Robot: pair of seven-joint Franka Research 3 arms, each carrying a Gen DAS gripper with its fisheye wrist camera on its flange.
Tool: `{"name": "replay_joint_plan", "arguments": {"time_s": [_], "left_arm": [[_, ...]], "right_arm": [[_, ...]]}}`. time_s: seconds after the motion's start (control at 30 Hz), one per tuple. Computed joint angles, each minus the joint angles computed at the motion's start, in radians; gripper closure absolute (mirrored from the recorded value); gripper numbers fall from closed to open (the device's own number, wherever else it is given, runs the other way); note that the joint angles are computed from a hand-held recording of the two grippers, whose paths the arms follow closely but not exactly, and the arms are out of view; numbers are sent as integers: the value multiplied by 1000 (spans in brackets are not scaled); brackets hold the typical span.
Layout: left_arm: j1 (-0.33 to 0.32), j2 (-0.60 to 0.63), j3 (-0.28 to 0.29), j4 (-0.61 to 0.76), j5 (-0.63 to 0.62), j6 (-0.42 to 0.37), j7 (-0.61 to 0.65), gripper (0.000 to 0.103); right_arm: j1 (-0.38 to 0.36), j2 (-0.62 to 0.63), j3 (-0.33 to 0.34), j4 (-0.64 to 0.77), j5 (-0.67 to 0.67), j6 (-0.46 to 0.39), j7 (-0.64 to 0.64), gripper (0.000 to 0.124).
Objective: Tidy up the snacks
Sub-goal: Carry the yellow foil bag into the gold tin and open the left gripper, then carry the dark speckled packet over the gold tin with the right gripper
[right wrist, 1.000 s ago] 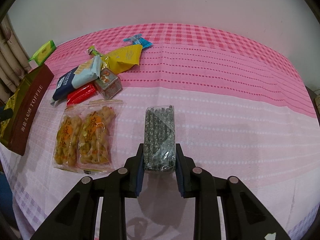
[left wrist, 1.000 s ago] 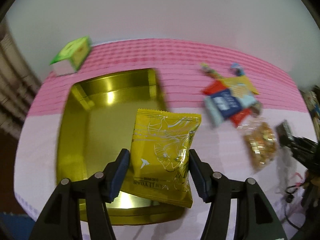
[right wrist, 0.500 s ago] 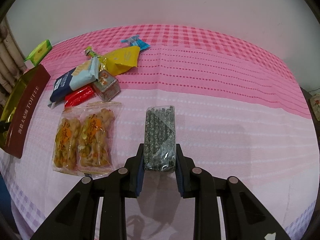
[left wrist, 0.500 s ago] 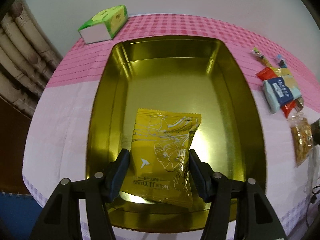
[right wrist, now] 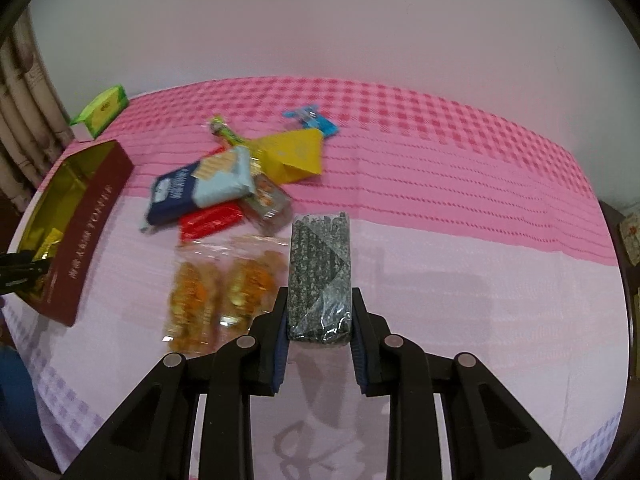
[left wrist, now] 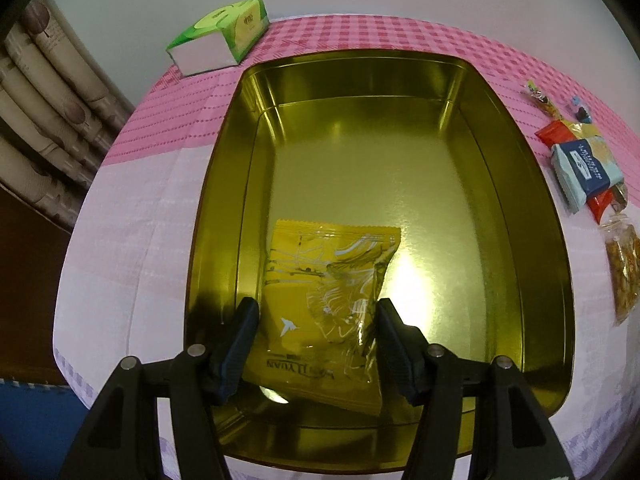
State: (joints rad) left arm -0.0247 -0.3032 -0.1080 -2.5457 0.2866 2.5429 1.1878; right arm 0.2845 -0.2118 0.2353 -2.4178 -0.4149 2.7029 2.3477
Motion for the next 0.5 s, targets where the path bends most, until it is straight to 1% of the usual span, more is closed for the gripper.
{"name": "replay_joint_plan", "arguments": {"time_s": [0.13,0.27,0.4,0.5], "left_arm": [[-5,4,5,6,-18,-11,15,41],[-10,-25,4,-8,-22,-13,28,41],[-1,-75,-6,-30,1,31,-3,41],[27,-125,-22,-51,45,69,-68,41]], "right_arm": [[23,11,8,28,16,2,-17,100],[49,33,14,61,33,6,-33,100],[82,66,19,102,39,15,-42,100],[114,105,17,146,47,15,-59,100]]}}
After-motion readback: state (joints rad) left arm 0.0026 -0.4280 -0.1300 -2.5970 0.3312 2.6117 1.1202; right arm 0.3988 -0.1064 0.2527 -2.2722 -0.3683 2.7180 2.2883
